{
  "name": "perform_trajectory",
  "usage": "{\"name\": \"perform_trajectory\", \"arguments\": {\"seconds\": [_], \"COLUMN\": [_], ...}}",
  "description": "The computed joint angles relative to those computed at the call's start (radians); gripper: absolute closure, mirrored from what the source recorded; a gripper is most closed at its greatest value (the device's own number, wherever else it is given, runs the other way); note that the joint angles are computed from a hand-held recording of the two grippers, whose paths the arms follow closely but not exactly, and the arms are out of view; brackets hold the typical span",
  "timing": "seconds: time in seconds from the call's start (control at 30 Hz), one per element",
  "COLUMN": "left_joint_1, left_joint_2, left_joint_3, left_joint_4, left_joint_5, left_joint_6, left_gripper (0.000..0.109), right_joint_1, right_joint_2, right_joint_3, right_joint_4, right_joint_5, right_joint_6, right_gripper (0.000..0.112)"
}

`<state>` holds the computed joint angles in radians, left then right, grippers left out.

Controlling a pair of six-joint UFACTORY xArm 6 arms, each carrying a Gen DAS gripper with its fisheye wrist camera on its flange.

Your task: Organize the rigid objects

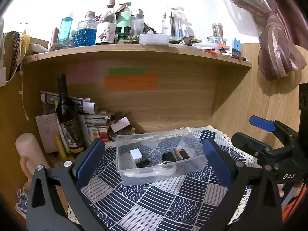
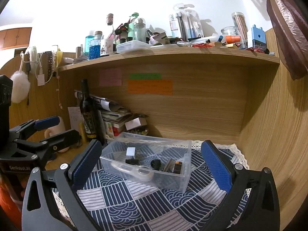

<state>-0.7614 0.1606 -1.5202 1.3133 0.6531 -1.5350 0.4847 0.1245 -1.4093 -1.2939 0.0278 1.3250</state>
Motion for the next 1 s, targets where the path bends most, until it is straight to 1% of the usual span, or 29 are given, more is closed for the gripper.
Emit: {"name": "perform_trajectory", "arguments": {"seconds": [0.23,0.37,0.8,1.0], "left_joint_1": [-0.001,0.003,0.002,0.000], "left_joint_2": [0.005,0.001,-0.006,-0.008], "left_joint_3": [-0.006,-0.001,0.007,0.008], "left_joint_4": [-0.005,-0.011,0.005,0.013], "left_joint_5": [-0.014,-0.031,-0.026,-0.022], "left_joint_6": [0.014,0.013,-0.008,-0.013], "left_gripper": [0.006,0.006,0.006,0.006], "right_joint_1": [-0.001,0.003,0.007,0.004], "right_joint_2": [0.001,-0.003,-0.001,-0.002], "right_joint_3": [-0.002,-0.001,0.000,0.000], "right_joint_4": [0.004,-0.016,0.015,0.005], "right_joint_5": [-0.005,0.000,0.001,-0.002], "right_joint_6": [-0.002,0.013,-0.019,-0.013], "right_gripper": [0.009,0.009,0.009,0.009]}}
